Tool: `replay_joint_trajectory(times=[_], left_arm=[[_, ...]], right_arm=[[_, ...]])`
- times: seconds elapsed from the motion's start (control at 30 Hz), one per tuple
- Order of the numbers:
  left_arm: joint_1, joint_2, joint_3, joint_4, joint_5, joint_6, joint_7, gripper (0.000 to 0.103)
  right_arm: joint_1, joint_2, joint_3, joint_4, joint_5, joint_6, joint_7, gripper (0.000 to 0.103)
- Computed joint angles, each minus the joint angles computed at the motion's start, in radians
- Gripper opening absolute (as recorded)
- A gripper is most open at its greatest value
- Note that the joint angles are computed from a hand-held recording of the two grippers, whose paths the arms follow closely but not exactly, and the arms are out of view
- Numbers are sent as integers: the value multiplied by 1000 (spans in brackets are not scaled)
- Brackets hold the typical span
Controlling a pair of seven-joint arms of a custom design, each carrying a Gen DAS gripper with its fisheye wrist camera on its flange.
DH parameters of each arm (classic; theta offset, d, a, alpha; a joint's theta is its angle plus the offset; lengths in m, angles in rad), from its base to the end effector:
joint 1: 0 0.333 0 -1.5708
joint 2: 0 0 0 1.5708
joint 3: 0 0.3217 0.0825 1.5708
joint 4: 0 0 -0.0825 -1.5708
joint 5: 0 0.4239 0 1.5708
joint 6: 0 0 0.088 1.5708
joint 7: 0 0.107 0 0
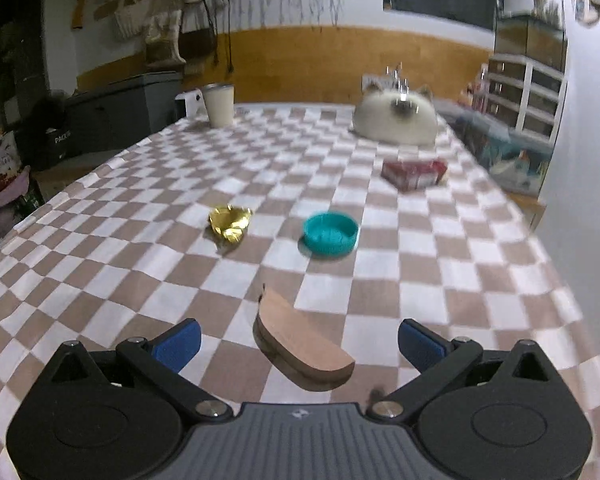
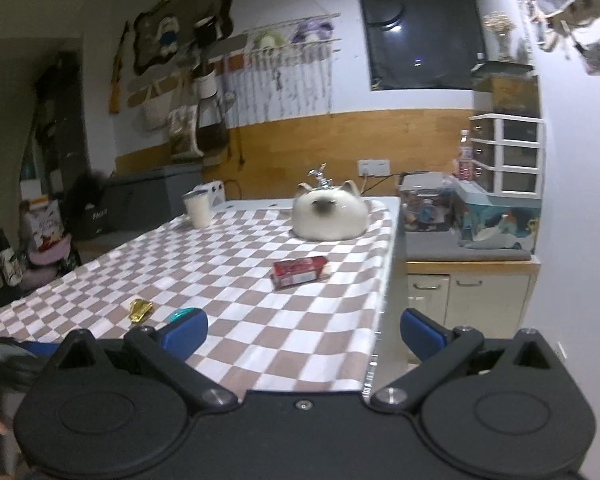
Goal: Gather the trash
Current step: 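Swing both open tools back over the checkered table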
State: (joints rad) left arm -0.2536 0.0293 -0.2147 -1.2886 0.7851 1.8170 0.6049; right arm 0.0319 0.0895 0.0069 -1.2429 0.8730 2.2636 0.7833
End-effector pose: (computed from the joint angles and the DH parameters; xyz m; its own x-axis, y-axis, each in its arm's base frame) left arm 0.5664 -0.2179 0.8096 0.5018 -0.8637 -0.0484 -0.5449 -0.2722 -0.7931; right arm 0.6383 0.0445 0.8421 0.6194 -0.7767 -0.1146 -0.3265 -0.1221 -0.9373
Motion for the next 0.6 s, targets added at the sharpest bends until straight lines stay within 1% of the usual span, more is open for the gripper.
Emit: replay_joint_trajectory(times=[0.13, 0.17, 0.2, 0.23, 0.3, 0.37, 0.5, 0.6], left_arm=[[-1, 16, 7, -10, 9, -19, 62, 103], [1, 2, 10, -34, 16, -11, 72, 103], [11, -27, 15, -76, 4, 28, 72, 103], [20, -45, 16, -98, -8, 44, 74, 103], [36, -82, 12, -144, -7, 57, 99, 103], [56, -109, 5, -175, -5, 65, 118, 103], [101, -176, -4, -250, -2, 70, 106, 103], [137, -213, -8, -288, -17, 73, 59, 103]], right_arm=[[19, 32, 16, 43, -42, -7, 26, 103], [24, 39, 21, 51, -54, -4, 30, 103], [28, 46, 26, 58, -67, -2, 32, 103], [33, 55, 31, 70, -78, -3, 34, 103], [38, 72, 41, 90, -93, -11, 37, 103], [41, 105, 54, 135, -101, -38, 35, 103], [51, 178, 82, 234, -134, -99, 67, 103], [68, 208, 101, 263, -173, -105, 69, 103]])
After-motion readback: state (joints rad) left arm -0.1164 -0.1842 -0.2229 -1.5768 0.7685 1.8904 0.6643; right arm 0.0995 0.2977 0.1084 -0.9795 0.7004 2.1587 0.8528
